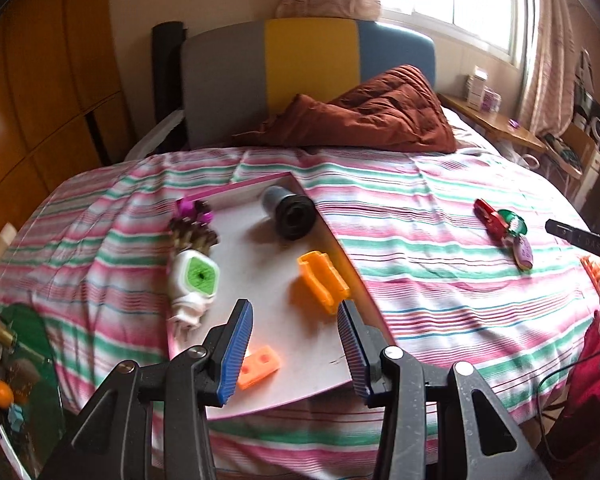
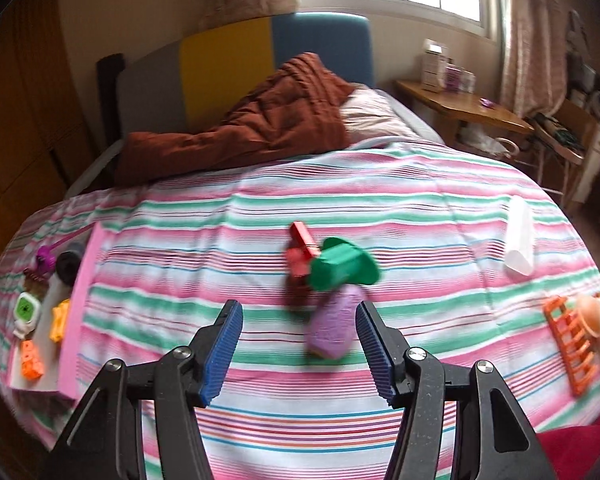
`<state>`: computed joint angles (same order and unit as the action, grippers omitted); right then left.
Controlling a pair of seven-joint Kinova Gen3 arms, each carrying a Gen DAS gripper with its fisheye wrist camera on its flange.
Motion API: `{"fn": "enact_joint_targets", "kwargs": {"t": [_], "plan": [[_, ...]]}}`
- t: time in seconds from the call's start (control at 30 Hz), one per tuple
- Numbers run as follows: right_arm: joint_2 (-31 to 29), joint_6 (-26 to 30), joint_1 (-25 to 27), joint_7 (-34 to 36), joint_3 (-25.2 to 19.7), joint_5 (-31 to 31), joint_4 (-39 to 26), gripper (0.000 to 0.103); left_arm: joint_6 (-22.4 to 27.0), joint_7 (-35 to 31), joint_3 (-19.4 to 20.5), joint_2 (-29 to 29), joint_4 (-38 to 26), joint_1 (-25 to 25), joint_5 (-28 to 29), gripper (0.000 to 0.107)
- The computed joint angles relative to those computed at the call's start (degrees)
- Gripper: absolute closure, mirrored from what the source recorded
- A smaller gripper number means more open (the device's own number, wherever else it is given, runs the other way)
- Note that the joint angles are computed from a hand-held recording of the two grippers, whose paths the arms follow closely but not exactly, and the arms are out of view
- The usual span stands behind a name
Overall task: Organize rigid objects
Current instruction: 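Move both tools back toward the toy pile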
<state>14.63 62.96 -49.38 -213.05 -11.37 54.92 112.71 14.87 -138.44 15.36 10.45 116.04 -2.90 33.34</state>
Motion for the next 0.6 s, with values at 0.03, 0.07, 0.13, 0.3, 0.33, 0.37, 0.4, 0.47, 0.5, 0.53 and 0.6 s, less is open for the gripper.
{"fn": "enact_joint_targets", "kwargs": {"t": [0.03, 0.07, 0.13, 0.3, 0.33, 0.37, 0.4, 0.47, 0.5, 0.53, 0.6], "plan": [[-0.45, 0.04, 0.22, -1.12, 0.22, -0.44, 1.24, 0.043, -0.03, 1.03, -0.52, 0.12, -0.21, 1.21, -1.11, 0.063], [-0.78, 0.13, 0.30, -2.38, 0.23, -0.78, 2.17, 0.043, 0.09, 2.17, -0.99, 0.34, -0.54, 2.34, -2.30, 0.063], [-1.74, -0.34, 0.80, -5.76, 0.24, -1.14, 4.72, 0.043, 0.15, 5.49, -2.32, 0.80, -1.20, 5.27, -5.64, 0.063], [-4.87, -4.61, 3.40, -15.04, -0.19, -1.30, 10.21, 0.043, 0.19, 13.20, -3.85, 2.37, -2.86, 11.28, -13.61, 0.063], [-5.15, -4.95, 3.87, -15.88, -0.39, -1.09, 10.59, 0.043, 0.26, 14.69, -4.05, 2.75, -3.23, 12.33, -15.09, 0.063], [-5.46, -4.82, 4.27, -16.28, -0.61, -1.22, 10.76, 0.043, 0.36, 16.00, -4.13, 3.13, -3.58, 13.13, -16.36, 0.063], [-5.64, -4.61, 4.55, -16.71, -0.85, -1.31, 10.78, 0.043, 0.65, 17.21, -4.08, 3.64, -4.11, 13.95, -17.56, 0.063], [-6.27, -4.95, 4.98, -18.34, -1.29, -0.93, 11.18, 0.043, 1.10, 19.46, -4.12, 4.53, -4.94, 15.40, -19.72, 0.063], [-6.66, -5.21, 5.23, -18.96, -1.48, -0.79, 11.47, 0.043, 1.49, 20.86, -4.39, 5.14, -5.59, 16.60, -20.99, 0.063], [-6.73, -5.01, 5.43, -19.11, -1.68, -0.88, 11.35, 0.043, 1.77, 21.63, -4.11, 5.65, -6.03, 17.05, -21.75, 0.063], [-6.84, -4.27, 5.66, -19.24, -2.03, -1.45, 11.08, 0.043, 2.24, 23.19, -3.79, 6.77, -6.91, 18.14, -23.14, 0.063]]}}
